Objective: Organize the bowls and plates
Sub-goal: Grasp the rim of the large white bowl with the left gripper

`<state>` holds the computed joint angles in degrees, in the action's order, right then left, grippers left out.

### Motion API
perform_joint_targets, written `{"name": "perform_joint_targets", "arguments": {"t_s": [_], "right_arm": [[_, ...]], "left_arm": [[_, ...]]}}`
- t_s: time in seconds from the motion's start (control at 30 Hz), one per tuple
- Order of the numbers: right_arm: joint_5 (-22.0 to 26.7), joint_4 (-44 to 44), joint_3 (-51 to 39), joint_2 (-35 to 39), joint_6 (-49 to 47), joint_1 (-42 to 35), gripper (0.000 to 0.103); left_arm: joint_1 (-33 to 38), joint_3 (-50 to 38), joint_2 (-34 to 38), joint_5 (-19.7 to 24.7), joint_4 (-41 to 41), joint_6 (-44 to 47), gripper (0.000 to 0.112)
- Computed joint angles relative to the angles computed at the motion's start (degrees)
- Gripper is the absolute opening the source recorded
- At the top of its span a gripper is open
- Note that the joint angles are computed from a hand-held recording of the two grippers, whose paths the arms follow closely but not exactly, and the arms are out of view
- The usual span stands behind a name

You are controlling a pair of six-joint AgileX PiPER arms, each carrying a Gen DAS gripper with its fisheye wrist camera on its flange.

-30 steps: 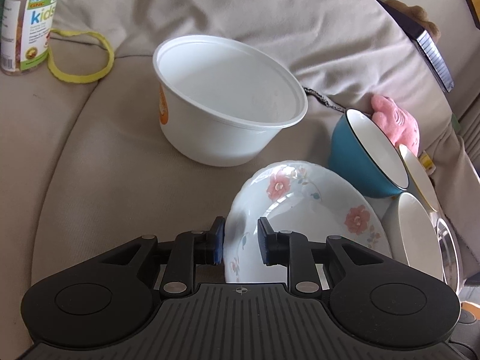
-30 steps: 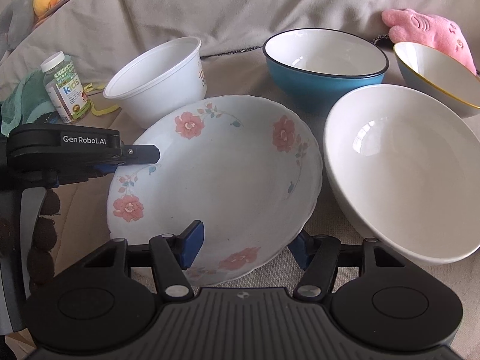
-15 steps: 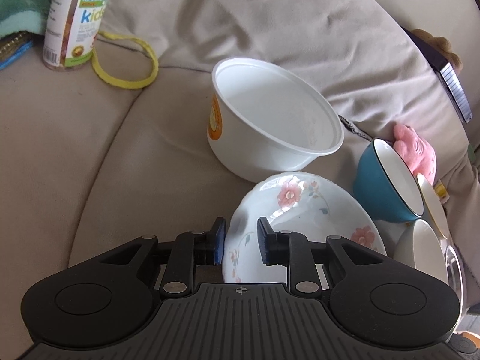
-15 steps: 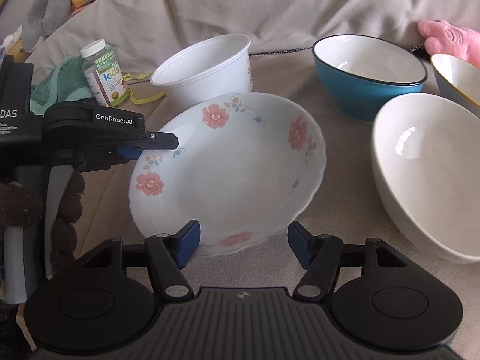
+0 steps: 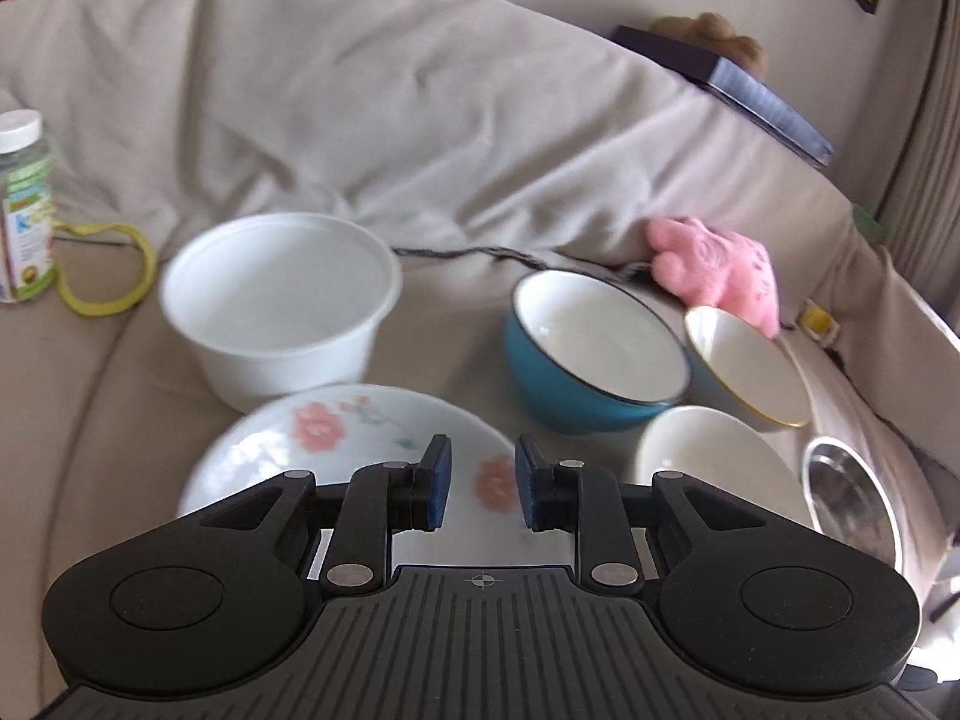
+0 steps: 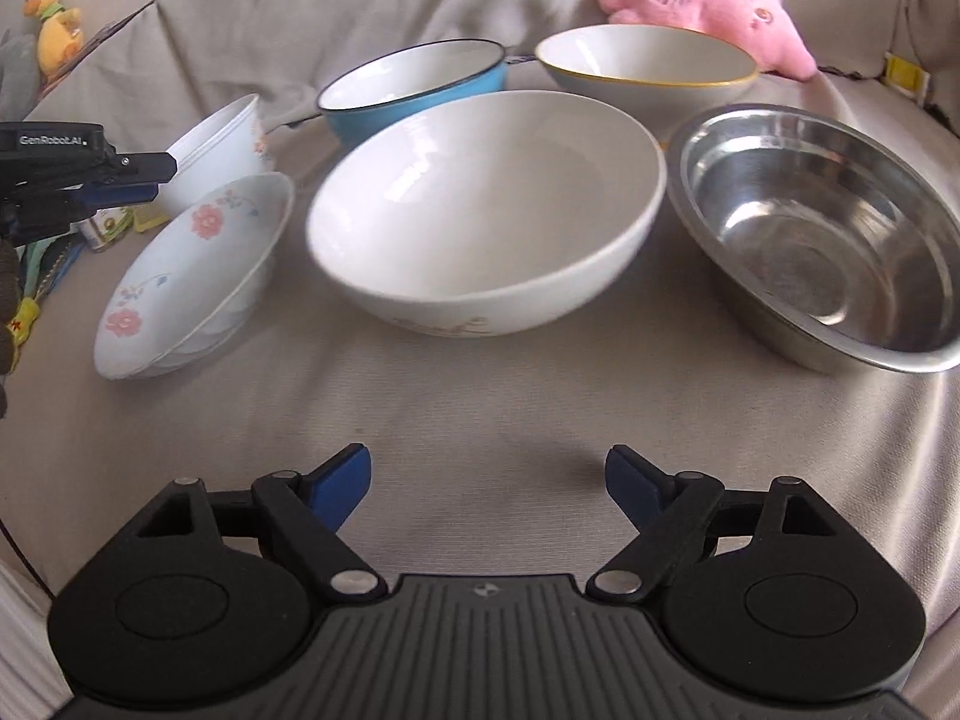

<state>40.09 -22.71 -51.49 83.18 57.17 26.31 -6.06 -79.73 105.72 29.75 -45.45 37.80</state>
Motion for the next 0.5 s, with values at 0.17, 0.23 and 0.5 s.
{"name": "perform_joint_targets", "arguments": {"t_s": [0.17, 0.23, 0.5], "right_arm": [[-3.7, 5.4, 3.3, -2.2, -5.4, -4.7, 0.100], [-3.5, 6.8, 2.6, -1.0, -8.5, -4.7, 0.103], [-2.9, 1.4, 2.3, 0.3, -1.3, -2.0, 0.103]], "left_arm": [[-6.3, -4.2, 2.2, 3.9, 6.1, -6.2, 0.025], [-7.9, -3.7, 1.8, 4.0, 7.8, -7.1, 0.025], [-9.8, -3.0, 0.8, 3.1, 13.5, -11.7, 0.025]]}}
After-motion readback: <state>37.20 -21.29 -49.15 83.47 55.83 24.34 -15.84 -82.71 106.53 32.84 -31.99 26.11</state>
